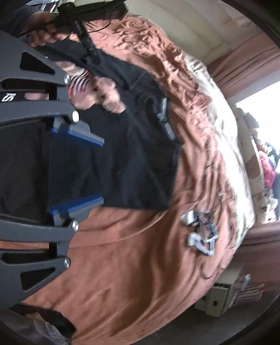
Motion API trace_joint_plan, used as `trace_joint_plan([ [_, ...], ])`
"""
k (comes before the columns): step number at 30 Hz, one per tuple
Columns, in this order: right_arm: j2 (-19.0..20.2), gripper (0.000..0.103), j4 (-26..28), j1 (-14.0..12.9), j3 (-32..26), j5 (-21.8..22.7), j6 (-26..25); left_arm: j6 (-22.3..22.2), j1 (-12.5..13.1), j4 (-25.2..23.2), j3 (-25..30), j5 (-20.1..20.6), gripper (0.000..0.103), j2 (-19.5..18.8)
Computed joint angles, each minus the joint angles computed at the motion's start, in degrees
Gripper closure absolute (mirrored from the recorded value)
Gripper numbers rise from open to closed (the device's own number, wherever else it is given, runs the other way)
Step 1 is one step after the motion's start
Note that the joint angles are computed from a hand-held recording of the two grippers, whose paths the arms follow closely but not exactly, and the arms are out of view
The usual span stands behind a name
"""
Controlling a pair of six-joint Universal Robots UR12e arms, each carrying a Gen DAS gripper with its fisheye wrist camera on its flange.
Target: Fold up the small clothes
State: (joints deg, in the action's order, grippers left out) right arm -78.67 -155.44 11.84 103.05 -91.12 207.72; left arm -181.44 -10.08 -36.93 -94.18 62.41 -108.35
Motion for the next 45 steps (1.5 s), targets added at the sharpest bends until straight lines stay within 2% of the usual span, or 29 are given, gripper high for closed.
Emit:
trace_joint_plan([
  [5,0.39,0.075,2.83,-0.29,1.5,-0.08,0.94,0.87,-0.69,-0.84,-0.26,0.15,0.04,-0.07],
  [10,1.38,0.076,10.25,-0.32,0.62,-3.01,0.64,1.16,-0.69,-1.47,-0.91,1.04,0.04,0.32],
  [12,1.12,0.076,8.88,-0.43,1.2,-2.53,1.69,1.26,-0.49,-1.73,-1.28,1.29,0.04,0.66],
  [16,0.55,0.075,10.26,0.65,0.53,-4.61,2.56,1.49,0.13,-1.94,-2.25,1.79,0.04,1.72],
  [23,-2.58,0.075,7.3,1.78,3.42,-4.11,4.01,2.66,1.79,-2.49,-4.4,2.52,0.04,4.74],
  [24,-3.36,0.073,7.13,1.79,4.06,-4.07,4.07,2.93,1.99,-2.62,-4.59,2.64,0.04,5.08],
  [26,-4.25,0.061,6.67,2.3,4.71,-4.67,4.71,3.42,2.54,-2.73,-5.22,2.82,0.039,6.07],
  [28,-5.38,0.034,5.86,2.96,5.45,-5.44,5.51,3.92,3.21,-3.3,-5.79,2.9,0.037,7.13],
  [31,-7.43,0.022,5.02,4.16,6.56,-6.81,5.96,4.07,4.27,-3.41,-6.8,3.23,0.027,8.81],
  [33,-8.24,0.017,5.58,5.12,6.69,-8.4,6.35,4.02,5.21,-2.41,-7.8,2.93,0.019,10.18],
  [35,-9.26,0.011,6.17,6.19,6.9,-9.96,6.93,4.01,6.14,-1.69,-8.66,2.36,0.007,11.51],
  [37,-10.32,0.003,6.19,7.13,7.26,-11.01,7.61,4.09,6.92,-0.86,-9.46,2.19,0.002,12.72],
  [39,-11.14,0.0,6.2,7.97,7.57,-11.91,8.28,4.58,7.86,-0.57,-10.26,1.94,0.0,14.13],
  [45,-13.81,0.0,6.76,10.73,8.7,-14.15,9.99,6.87,10.66,-1.72,-12.27,0.51,0.0,18.0],
])
